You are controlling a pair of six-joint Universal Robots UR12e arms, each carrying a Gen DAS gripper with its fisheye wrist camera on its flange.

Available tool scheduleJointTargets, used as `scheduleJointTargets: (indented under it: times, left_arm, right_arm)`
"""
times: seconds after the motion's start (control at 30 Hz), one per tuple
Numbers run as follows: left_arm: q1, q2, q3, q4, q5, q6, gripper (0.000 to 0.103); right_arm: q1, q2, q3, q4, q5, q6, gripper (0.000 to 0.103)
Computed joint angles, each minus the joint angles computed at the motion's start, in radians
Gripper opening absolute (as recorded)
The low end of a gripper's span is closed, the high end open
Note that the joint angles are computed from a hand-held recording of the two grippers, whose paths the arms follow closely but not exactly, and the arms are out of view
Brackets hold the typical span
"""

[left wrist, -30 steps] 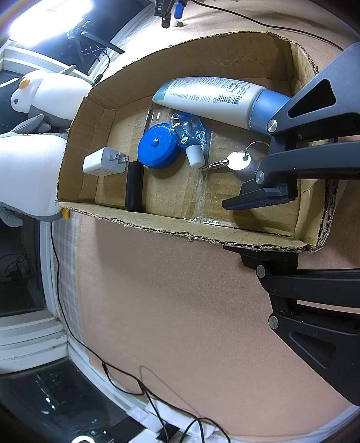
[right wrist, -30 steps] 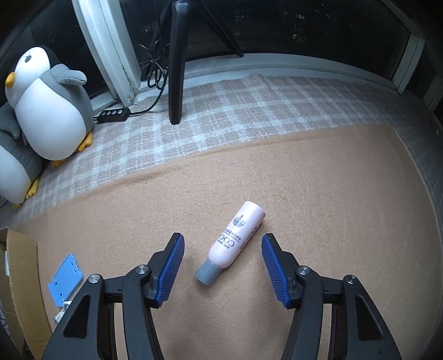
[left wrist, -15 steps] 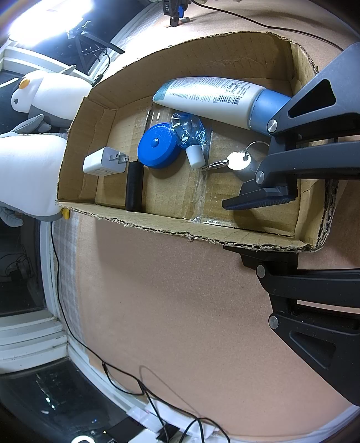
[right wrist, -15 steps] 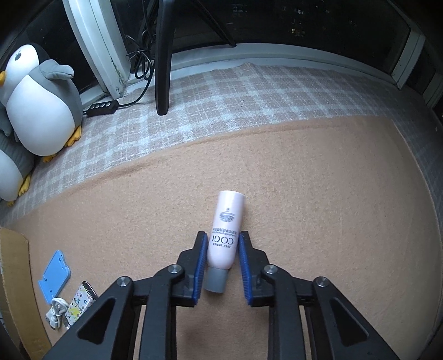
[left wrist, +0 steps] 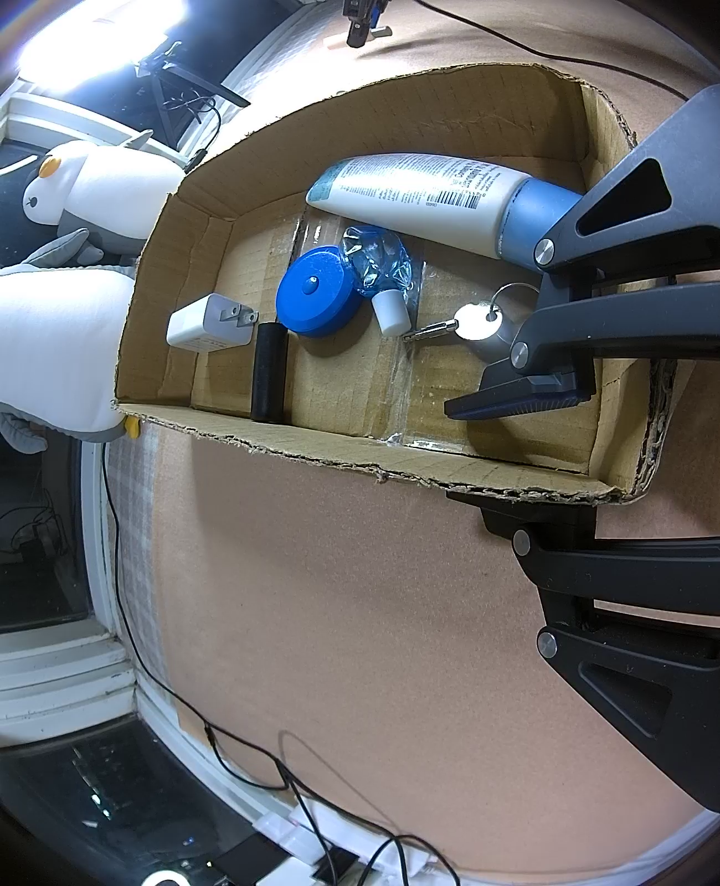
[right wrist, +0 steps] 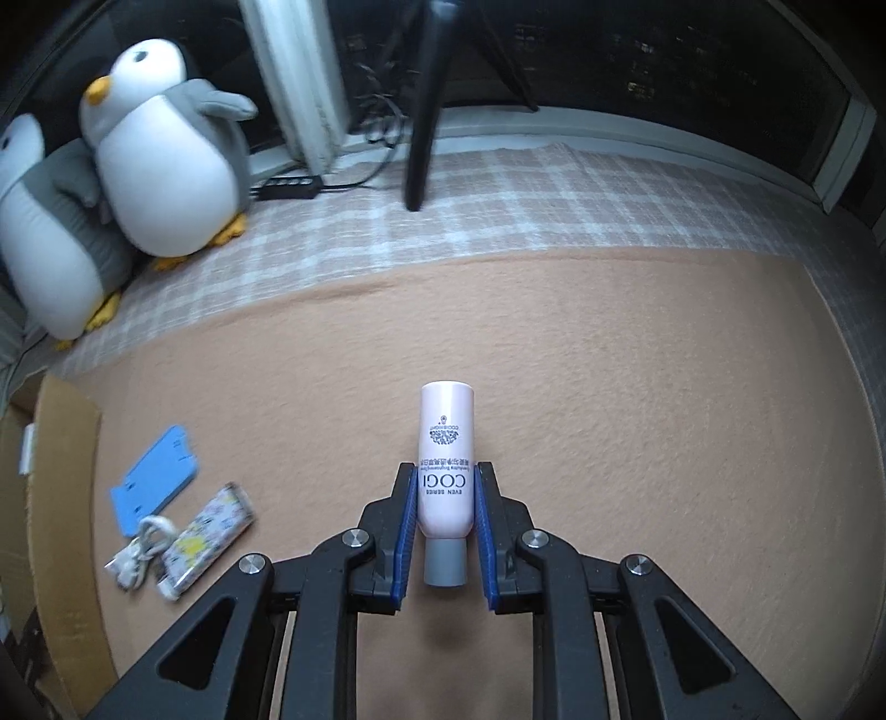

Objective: Organize rigid objects
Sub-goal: 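Lift the pink-and-white bottle with the right tool and carry it over the box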

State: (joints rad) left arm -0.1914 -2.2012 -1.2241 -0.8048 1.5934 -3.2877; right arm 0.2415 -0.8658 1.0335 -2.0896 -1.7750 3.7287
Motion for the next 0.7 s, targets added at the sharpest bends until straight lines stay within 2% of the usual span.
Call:
scheduleJointTargets:
  times: [0.33,0.53,0.7]
  left_arm:
    - [0.000,-0.001,0.001,0.000,0.001,0.001,0.020]
    - [-0.001,-0.001,0.001,0.000,0.001,0.000,0.020]
    - [-0.001,-0.001,0.001,0.000,0.001,0.000,0.020]
  right_arm:
    - [0.075,0.004,-0.042,-0.101,0.055,-0.146,0.018]
    - [0.125,0.033,-0.113,-0.116,0.091,-0.256,0.018]
    - [0.152,0.055,-0.153,-0.123,0.140,-0.304,0.018]
